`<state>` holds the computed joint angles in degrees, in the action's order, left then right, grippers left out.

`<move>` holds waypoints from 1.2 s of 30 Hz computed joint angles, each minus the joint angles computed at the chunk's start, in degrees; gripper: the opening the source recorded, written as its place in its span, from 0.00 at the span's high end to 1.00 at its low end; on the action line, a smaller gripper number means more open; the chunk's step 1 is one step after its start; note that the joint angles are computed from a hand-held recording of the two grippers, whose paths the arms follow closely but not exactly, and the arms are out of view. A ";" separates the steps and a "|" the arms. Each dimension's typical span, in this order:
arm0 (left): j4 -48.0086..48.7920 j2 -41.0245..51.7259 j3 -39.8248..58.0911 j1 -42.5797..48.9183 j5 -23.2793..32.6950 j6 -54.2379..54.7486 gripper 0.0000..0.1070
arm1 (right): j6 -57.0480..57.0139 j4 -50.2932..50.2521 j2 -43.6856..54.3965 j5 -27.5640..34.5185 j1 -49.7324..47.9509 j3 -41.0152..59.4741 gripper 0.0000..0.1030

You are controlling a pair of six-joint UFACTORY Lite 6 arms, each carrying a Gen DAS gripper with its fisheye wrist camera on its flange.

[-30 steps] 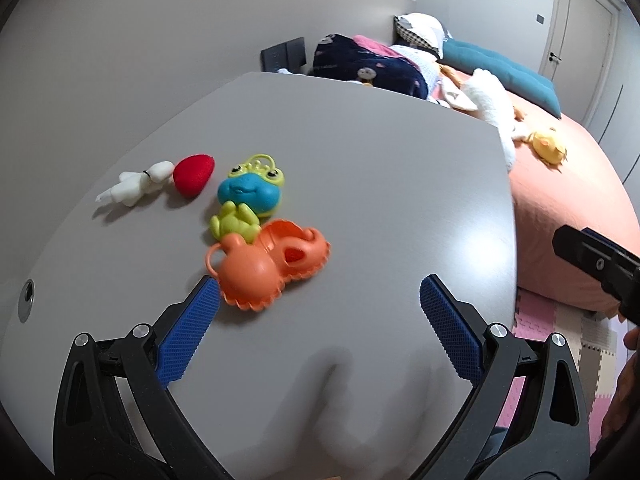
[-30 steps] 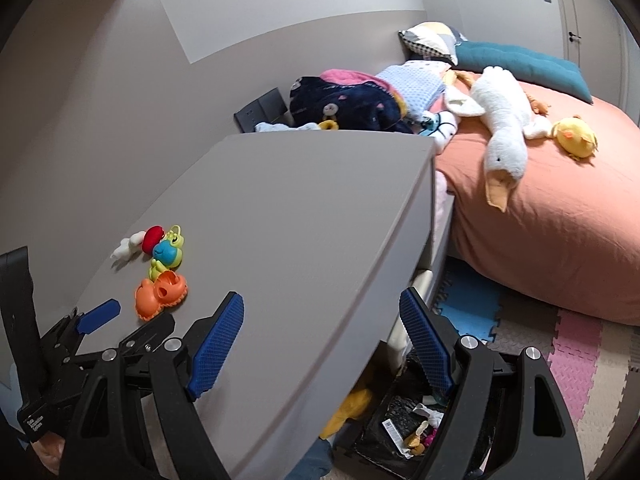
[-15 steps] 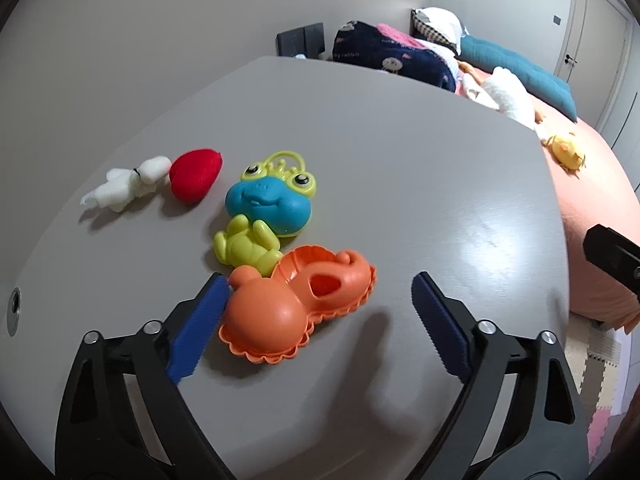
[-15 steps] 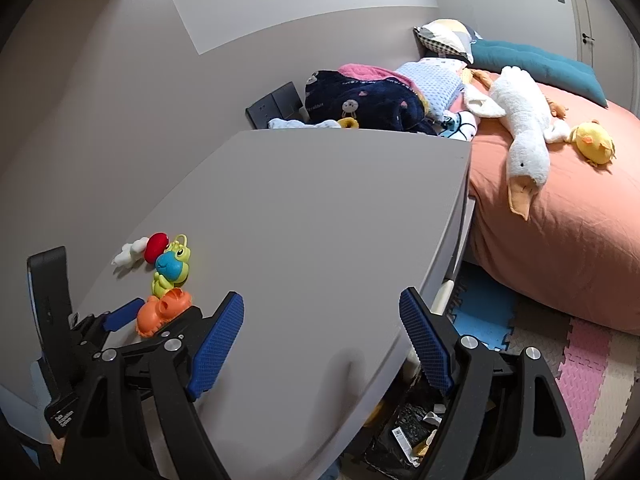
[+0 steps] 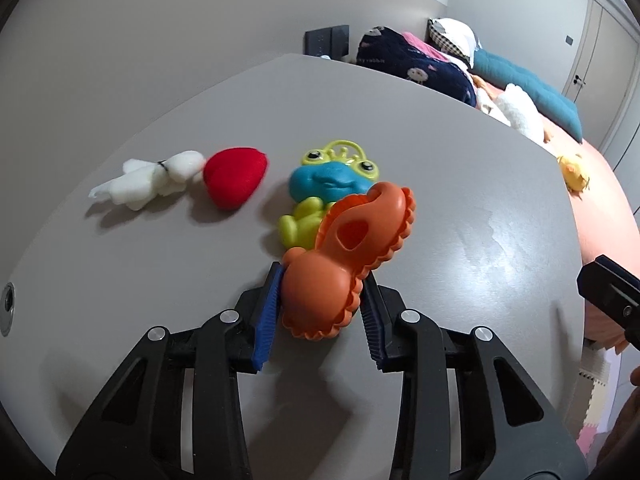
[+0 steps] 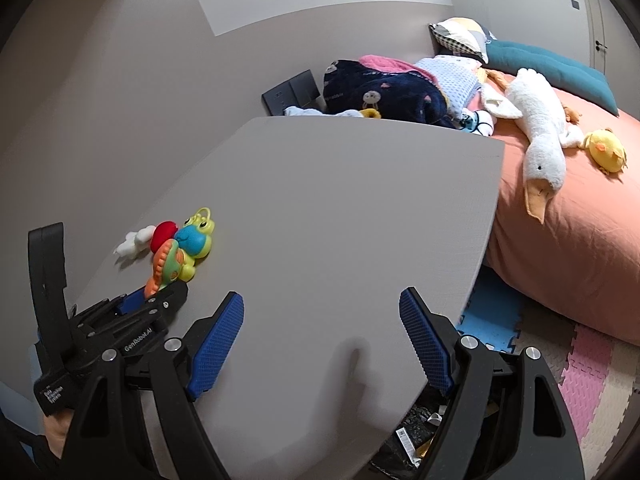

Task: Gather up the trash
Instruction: 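Grasp the blue-green frog toy with the right gripper while the left holds the orange toy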

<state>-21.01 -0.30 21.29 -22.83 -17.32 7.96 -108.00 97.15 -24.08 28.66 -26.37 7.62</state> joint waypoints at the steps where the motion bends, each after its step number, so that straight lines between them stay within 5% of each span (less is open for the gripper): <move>1: 2.16 -0.47 -0.45 0.91 0.03 -1.76 0.66 | -0.09 1.13 -0.39 -0.88 1.66 -0.22 0.22; 8: 17.17 -10.14 -5.52 10.04 2.86 -10.60 0.66 | -2.07 10.34 -0.76 -5.66 12.73 -0.15 0.22; 20: 59.51 -15.99 -6.12 30.18 4.59 -41.77 0.66 | -30.06 53.01 12.76 -10.26 36.34 7.54 0.22; 27: 70.80 -14.16 -4.22 38.48 2.88 -49.40 0.66 | -39.85 66.38 25.87 -9.88 43.35 17.40 0.22; 36: 73.18 -8.27 -0.61 45.18 1.04 -50.11 0.66 | -51.05 79.83 38.34 -14.50 48.09 30.91 0.22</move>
<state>52.18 -8.57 20.68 22.35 -16.28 -42.15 -159.05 176.98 14.26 14.16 21.72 38.53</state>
